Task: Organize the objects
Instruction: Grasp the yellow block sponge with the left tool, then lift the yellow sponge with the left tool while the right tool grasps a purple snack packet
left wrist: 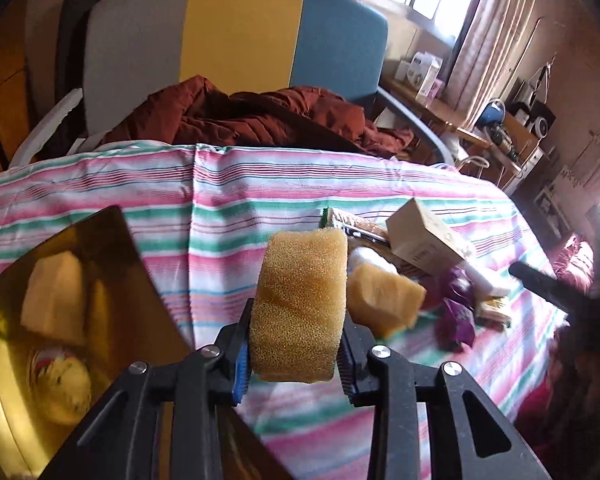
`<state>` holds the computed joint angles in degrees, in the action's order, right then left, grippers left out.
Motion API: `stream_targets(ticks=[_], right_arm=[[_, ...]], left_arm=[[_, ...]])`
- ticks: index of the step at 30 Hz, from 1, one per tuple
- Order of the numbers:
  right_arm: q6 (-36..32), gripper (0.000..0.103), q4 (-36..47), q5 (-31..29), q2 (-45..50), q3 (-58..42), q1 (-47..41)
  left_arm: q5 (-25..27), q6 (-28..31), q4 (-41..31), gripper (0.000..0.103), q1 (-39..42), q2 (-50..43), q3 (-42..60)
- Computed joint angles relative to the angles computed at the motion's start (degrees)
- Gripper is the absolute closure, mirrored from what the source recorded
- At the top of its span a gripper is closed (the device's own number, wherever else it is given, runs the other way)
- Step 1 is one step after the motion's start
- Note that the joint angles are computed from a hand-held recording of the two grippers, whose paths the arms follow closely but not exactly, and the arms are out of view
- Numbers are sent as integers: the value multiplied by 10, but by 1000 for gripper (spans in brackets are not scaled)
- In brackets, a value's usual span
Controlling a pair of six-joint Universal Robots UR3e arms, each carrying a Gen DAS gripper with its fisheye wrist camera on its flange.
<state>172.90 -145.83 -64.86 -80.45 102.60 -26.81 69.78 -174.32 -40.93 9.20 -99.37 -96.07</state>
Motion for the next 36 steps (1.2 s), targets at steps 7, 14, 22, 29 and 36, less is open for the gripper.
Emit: stream_targets(ticks=[7, 14, 22, 29, 36], right_arm=[[-63, 23, 84, 54, 11, -28, 6], [-128, 13, 144, -49, 57, -70, 100], [-121, 9, 140, -105, 91, -86, 119], [-141, 28, 165, -88, 108, -103, 122], [-131, 13, 174, -66, 112, -107, 111]], left_arm=[[-37, 17, -16, 69, 34, 111, -105], [-62, 30, -54, 68, 68, 201, -166], [-77, 45, -84, 68, 92, 256, -202], [-83, 53, -101, 68, 103, 287, -221], [-85, 55, -113, 68, 110, 310, -228]])
